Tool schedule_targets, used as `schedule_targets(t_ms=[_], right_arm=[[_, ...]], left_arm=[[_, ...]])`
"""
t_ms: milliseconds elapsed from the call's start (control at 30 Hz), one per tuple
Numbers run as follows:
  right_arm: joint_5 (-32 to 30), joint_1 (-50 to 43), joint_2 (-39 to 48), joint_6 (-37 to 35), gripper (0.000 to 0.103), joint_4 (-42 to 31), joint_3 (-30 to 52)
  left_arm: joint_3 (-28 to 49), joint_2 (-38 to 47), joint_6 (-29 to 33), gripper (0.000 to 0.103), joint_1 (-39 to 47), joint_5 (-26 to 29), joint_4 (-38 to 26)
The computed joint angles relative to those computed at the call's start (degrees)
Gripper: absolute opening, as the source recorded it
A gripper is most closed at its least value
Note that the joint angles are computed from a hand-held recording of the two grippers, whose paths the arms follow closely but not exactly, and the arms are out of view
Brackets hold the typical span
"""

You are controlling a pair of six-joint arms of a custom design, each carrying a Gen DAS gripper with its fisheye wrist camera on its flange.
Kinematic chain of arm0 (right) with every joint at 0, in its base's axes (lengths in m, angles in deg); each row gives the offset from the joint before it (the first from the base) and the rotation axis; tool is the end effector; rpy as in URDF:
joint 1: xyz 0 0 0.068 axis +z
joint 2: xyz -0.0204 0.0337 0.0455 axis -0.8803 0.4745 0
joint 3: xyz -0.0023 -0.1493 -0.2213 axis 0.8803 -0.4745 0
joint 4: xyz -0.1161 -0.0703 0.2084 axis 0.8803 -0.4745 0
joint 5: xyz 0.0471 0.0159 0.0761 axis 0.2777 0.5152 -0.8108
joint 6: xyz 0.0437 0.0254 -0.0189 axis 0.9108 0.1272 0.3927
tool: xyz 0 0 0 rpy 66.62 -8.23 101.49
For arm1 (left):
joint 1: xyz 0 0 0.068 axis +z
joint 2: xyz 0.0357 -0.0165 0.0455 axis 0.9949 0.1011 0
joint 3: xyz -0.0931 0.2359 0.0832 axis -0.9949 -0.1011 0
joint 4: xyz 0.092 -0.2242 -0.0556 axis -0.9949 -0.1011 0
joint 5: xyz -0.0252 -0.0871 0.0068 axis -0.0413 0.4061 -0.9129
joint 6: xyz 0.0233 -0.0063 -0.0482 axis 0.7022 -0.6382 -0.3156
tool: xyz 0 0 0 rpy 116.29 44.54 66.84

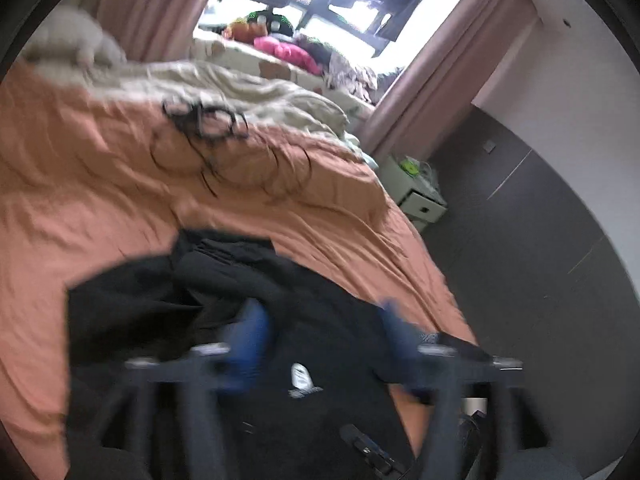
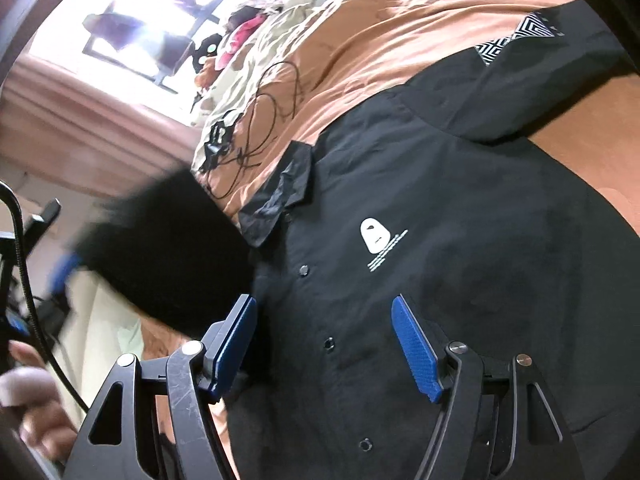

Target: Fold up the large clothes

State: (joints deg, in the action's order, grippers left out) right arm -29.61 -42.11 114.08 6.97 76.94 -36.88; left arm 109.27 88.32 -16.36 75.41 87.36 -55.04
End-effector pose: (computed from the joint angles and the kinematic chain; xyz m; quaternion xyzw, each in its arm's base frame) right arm 0.1546 0.0431 0.1326 0.4925 0.7424 0.2297 0.3919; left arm 0.3760 -0.0849 0.3080 0.2545 0.8482 -0.3883 0.2551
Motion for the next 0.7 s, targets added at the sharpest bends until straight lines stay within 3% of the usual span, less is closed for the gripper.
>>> schedule_targets(t_ms=[33, 133, 233, 367, 567, 700], right_arm=[[-0.5, -0.6, -0.4, 0.1, 0.07, 0.2, -0.5], [-1.0, -1.7, -2.2, 0.7, 0.07, 0.0, -1.9], [-1.6, -3.0, -2.1, 0.4, 0.07, 0.0, -2.2], [-2.5, -3.7, 0.1, -1.3, 0.07, 1.3, -1.9], [-2.6, -3.1, 9.3, -6.6, 0.07, 5.1, 2.0], [1.5, -0.7, 17.8, -10.7, 0.07, 3.7, 8.1]], left_arm=[[-3.7, -1.1, -0.9, 0.089, 0.2, 0.9, 2.9], [-7.7, -2.4, -0.1, 0.09, 1.1, 1.3, 4.2], [-14.0, -5.0, -3.3, 0.09, 5.0, 2.2, 9.4], [-18.7, -4.8, -4.2, 0.09, 11.6, 2.3, 10.4], [-24.1, -5.6, 1.2, 0.089, 19.6, 0.8, 11.5], [-26.1, -4.6, 2.5, 0.086, 24.3, -0.6, 15.1]])
